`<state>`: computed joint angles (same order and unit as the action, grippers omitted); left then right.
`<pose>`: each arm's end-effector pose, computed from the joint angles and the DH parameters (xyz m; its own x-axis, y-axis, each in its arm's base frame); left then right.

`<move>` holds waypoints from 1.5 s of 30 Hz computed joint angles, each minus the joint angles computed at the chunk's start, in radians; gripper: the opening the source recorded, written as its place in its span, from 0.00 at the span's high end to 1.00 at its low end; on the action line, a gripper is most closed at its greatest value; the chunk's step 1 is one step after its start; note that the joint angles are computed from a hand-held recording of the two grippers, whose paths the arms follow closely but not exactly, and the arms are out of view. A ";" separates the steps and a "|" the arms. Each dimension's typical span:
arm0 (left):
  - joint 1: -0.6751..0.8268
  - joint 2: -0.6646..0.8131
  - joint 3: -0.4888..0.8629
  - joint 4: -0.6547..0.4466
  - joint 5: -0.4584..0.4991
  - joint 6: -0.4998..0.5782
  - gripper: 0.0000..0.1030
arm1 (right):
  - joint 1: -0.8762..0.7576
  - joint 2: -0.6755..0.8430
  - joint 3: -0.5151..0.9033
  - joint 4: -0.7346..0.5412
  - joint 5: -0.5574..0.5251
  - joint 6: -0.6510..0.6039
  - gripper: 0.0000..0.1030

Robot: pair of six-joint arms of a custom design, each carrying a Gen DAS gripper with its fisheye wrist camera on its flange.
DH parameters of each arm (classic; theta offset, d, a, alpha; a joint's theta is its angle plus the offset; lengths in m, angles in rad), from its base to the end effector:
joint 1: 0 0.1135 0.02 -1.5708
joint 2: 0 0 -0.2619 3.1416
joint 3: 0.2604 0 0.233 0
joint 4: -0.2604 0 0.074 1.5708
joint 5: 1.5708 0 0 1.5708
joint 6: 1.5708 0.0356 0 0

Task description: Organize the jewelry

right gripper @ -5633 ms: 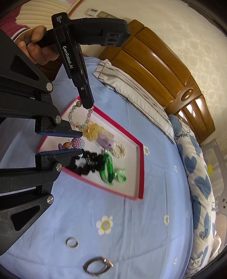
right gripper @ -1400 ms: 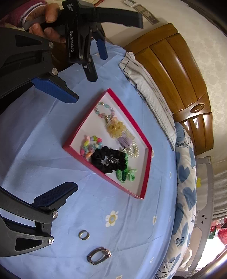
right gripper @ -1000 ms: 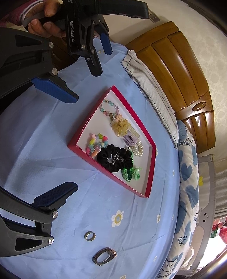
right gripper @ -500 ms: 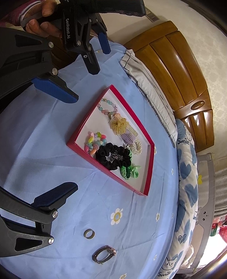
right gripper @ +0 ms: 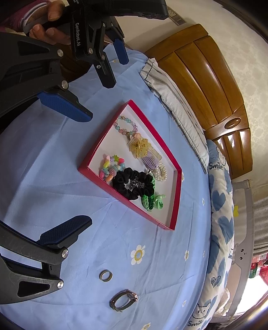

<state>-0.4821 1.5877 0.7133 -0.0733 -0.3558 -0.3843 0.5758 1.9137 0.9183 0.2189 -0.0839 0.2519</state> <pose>0.2516 -0.1177 0.1539 -0.7624 0.0024 -0.6470 -0.0338 0.9985 0.0435 0.2995 0.1980 0.1272 -0.7170 -0.1693 -0.6762 -0.4275 0.8730 0.2347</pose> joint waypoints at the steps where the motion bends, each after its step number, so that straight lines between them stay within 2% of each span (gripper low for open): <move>1: 0.002 0.001 0.001 0.000 0.001 0.000 0.00 | 0.000 0.000 0.000 0.000 0.000 0.000 0.09; 45: 0.012 0.016 0.007 0.002 0.017 0.011 0.00 | -0.003 -0.013 0.008 -0.017 -0.003 0.008 0.09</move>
<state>-0.4702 1.6038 0.7204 -0.0718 -0.3387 -0.3733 0.5730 1.9004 0.9267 0.2017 -0.0867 0.2595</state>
